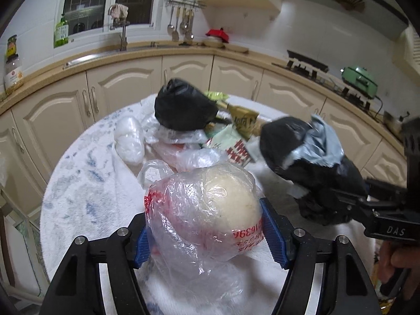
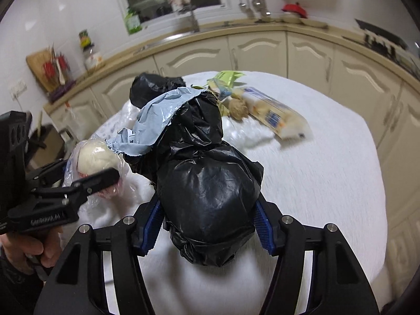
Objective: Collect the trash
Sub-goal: 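Carry the black bag and bagged bun with both tools toward the blue bin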
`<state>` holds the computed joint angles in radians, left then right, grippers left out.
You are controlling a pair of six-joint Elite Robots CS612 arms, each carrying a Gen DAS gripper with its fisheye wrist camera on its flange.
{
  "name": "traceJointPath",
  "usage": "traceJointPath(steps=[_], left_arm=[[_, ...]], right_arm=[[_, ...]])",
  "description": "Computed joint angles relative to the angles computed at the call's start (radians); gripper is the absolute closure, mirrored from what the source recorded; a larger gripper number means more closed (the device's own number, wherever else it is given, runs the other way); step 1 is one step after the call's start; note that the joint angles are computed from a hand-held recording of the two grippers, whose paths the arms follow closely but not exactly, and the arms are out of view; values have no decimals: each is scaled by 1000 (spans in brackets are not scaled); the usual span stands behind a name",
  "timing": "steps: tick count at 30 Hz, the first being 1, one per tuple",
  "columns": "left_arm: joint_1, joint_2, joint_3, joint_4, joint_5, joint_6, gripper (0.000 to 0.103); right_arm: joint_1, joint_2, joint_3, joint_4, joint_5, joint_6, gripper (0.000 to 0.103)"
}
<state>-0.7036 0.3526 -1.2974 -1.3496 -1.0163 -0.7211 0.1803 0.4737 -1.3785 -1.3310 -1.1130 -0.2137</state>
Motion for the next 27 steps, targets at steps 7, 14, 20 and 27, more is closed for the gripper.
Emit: traceJointPath(steps=[7,14,20,27], left_arm=[[-49,-5,-19,-32,98,40,36],[-87,-43,83,-184,70,156,36],[-110,-115,296,-388,-64,272,36],[-126,-250,654,-613,-221,359,36]], right_arm=[[-42,41,-97,-39,63,118,41],[-113,77,-187,-112,79,250,41],[-189,111,-274,-114,12,352,41],[-266,148,-347,-53,-110,446,41]])
